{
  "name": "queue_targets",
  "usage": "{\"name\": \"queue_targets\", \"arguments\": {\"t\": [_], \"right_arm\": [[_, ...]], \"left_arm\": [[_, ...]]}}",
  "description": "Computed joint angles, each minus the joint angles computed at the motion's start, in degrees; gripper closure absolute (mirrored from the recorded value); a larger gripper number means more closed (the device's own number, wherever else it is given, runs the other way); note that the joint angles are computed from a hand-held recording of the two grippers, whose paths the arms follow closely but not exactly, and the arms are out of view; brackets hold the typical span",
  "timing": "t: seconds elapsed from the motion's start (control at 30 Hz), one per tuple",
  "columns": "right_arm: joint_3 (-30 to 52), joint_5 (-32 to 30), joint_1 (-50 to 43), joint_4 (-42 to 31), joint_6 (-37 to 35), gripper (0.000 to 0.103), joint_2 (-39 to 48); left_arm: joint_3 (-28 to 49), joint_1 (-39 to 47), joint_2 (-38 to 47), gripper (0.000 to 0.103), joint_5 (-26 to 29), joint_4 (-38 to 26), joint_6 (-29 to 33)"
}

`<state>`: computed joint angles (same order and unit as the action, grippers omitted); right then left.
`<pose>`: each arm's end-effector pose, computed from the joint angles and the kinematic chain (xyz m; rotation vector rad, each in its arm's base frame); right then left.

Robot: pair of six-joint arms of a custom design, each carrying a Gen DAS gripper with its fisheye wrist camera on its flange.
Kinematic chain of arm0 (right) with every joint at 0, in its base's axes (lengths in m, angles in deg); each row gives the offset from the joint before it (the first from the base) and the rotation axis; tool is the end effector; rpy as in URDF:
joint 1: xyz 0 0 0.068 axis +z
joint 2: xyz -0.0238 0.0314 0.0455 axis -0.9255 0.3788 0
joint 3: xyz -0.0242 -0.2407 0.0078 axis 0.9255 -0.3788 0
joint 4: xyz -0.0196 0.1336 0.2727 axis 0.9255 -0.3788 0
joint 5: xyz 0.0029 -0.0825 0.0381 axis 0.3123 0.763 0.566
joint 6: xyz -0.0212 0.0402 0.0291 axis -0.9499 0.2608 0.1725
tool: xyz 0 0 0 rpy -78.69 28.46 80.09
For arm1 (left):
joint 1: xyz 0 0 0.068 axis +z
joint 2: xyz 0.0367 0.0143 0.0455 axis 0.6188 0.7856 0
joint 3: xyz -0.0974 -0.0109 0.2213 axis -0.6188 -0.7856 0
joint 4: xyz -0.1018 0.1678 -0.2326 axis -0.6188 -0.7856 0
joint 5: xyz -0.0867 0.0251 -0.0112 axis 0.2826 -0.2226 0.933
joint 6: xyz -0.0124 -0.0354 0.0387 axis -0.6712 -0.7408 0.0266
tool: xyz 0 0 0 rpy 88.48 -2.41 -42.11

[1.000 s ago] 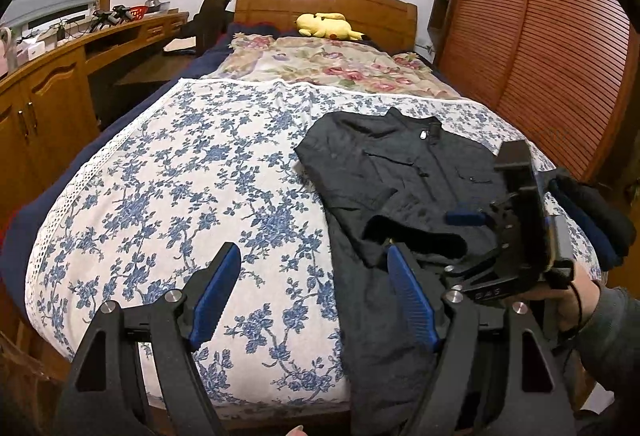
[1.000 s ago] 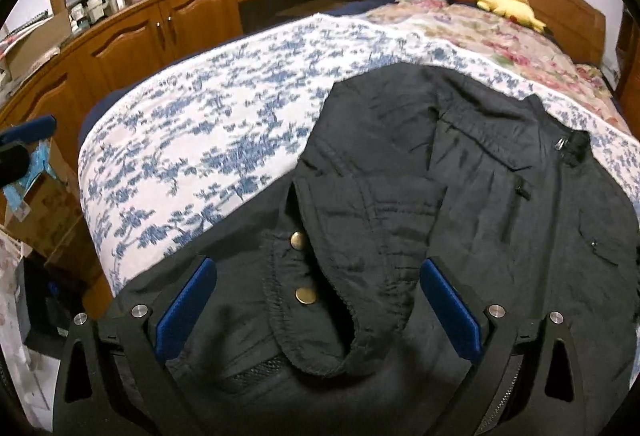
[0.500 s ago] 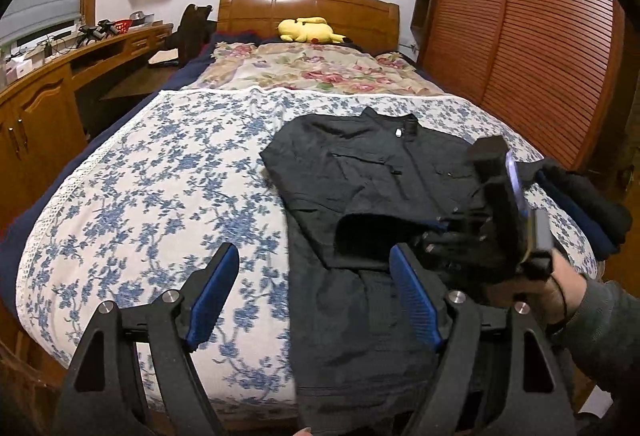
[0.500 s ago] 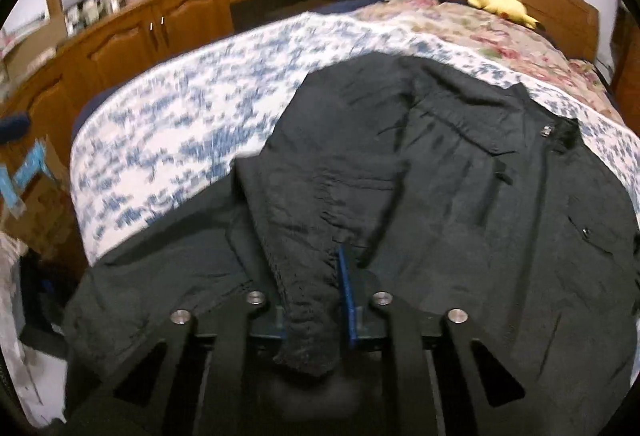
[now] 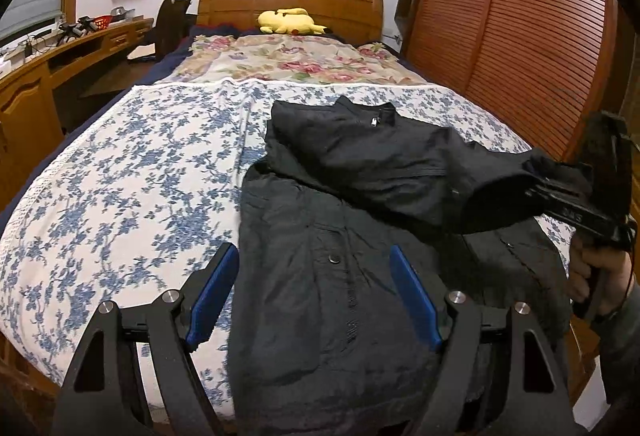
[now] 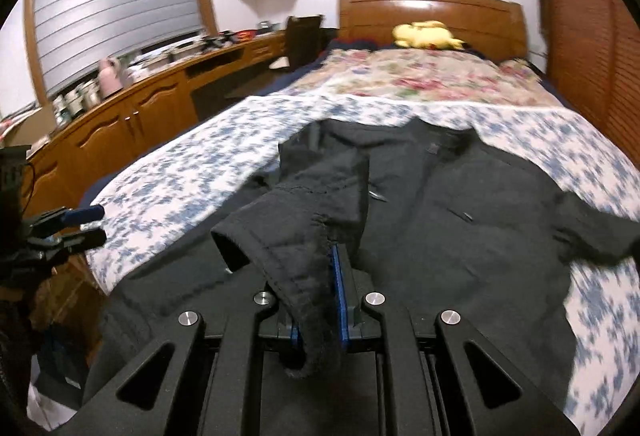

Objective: Fold large clothes

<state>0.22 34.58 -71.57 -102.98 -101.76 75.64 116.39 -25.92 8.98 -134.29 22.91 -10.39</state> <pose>0.3230 0.0028 0.2155 -0.9317 2.0599 0.5738 0.1525 -0.2536 0.1450 -0.4196 2.2070 -0.0217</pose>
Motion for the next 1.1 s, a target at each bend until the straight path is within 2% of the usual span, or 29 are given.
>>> {"name": "queue_targets", "arguments": {"t": [0.27, 0.4, 0.5, 0.53, 0.63, 0.87, 1.1], "right_arm": [[-3.1, 3.35, -5.45, 2.02, -0.38, 0.089, 3.14], [-5.03, 4.2, -6.08, 2.63, 0.24, 0.089, 2.53], [-7.52, 6.28, -6.33, 4.91, 1.73, 0.081, 0.27], [-7.64, 6.16, -7.14, 4.04, 1.09, 0.075, -0.3], [-2.33, 4.37, -9.47, -0.64, 0.1, 0.058, 1.45], [-2.21, 4.98, -7.99, 2.6, 0.93, 0.057, 1.52], [1.17, 7.46, -7.34, 2.26, -0.96, 0.057, 7.54]], "left_arm": [[0.91, 2.37, 3.29, 0.025, 2.13, 6.12, 4.18], [1.11, 2.86, 3.91, 0.025, 2.38, 7.19, 4.98], [0.79, 3.47, 3.91, 0.025, 2.88, 8.0, 5.56], [0.85, 3.55, 4.02, 0.025, 2.96, 8.16, 5.65], [0.89, 4.22, 4.67, 0.025, 3.58, 9.6, 6.6], [2.13, 5.35, 7.48, 0.025, 5.32, 12.69, 9.17], [3.18, 5.46, 9.81, 0.025, 6.39, 14.32, 9.59]]}}
